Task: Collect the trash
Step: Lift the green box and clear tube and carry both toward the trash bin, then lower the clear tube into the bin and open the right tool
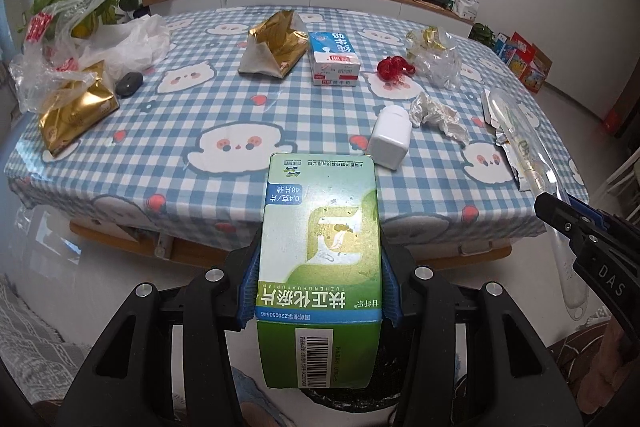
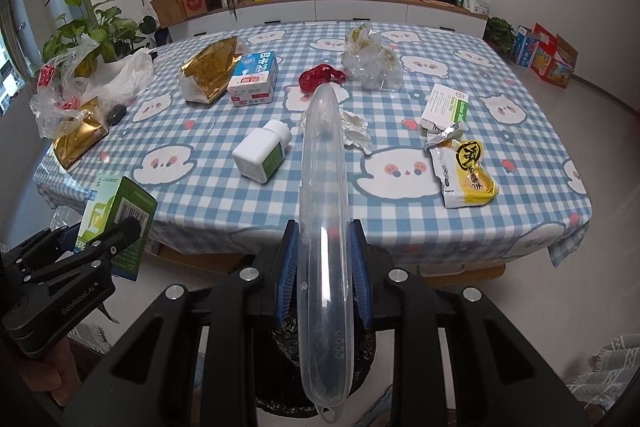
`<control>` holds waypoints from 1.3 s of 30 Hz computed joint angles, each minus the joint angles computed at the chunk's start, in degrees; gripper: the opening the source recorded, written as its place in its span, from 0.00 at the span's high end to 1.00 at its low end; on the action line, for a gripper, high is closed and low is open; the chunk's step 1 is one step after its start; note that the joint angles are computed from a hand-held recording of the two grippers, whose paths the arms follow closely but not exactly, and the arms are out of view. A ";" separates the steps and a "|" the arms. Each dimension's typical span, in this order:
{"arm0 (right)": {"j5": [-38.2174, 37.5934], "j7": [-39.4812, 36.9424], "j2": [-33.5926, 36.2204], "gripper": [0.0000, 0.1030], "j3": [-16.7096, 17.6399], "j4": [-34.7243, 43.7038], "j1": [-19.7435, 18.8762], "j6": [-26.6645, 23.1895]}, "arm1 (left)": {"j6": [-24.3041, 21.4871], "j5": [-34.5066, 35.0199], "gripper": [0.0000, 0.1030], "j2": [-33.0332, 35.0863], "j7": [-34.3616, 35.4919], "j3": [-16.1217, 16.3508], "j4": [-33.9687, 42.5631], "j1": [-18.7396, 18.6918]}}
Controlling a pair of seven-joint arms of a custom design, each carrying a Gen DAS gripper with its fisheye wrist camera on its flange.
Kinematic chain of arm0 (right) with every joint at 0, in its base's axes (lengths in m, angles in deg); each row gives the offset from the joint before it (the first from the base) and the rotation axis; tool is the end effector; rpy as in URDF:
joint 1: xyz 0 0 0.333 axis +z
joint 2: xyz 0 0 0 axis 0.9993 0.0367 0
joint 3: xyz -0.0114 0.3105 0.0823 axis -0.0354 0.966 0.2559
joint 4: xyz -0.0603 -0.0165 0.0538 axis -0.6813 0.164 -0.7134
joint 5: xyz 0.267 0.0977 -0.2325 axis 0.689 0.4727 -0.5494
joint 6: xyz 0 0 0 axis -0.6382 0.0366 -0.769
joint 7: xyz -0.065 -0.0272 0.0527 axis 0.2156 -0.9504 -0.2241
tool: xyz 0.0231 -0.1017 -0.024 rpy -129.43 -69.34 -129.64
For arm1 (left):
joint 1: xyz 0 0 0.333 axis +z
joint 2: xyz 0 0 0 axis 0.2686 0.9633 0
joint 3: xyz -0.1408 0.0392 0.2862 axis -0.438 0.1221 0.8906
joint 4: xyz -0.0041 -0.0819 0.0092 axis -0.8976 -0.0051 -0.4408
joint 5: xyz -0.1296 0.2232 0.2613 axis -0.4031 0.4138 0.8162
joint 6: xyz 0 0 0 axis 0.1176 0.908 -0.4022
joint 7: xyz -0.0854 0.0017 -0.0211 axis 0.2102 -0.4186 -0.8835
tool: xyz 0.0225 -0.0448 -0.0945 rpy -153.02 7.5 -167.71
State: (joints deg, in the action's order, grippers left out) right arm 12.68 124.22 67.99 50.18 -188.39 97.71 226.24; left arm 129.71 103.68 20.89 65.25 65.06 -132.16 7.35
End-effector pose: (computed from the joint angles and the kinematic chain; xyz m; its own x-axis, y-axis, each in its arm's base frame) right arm 0.5301 0.1172 0.5995 0.2137 -0.9757 -0.0484 -0.7727 -0.1385 -0.6195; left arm 0.5143 -0.1818 0.5823 0.1406 -0.9865 0.0835 -0.7975 -0.1628 -0.5810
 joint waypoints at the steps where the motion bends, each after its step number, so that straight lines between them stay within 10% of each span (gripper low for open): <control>1: 0.08 0.02 -0.49 0.76 0.09 -0.68 0.12 0.15 | 0.13 0.09 0.54 -0.50 -0.29 -0.10 -0.78 -0.08; 39: 1.35 -1.08 -4.40 0.76 2.04 -18.28 1.97 6.83 | 7.00 4.58 0.54 -4.96 -8.82 -0.82 -19.38 0.56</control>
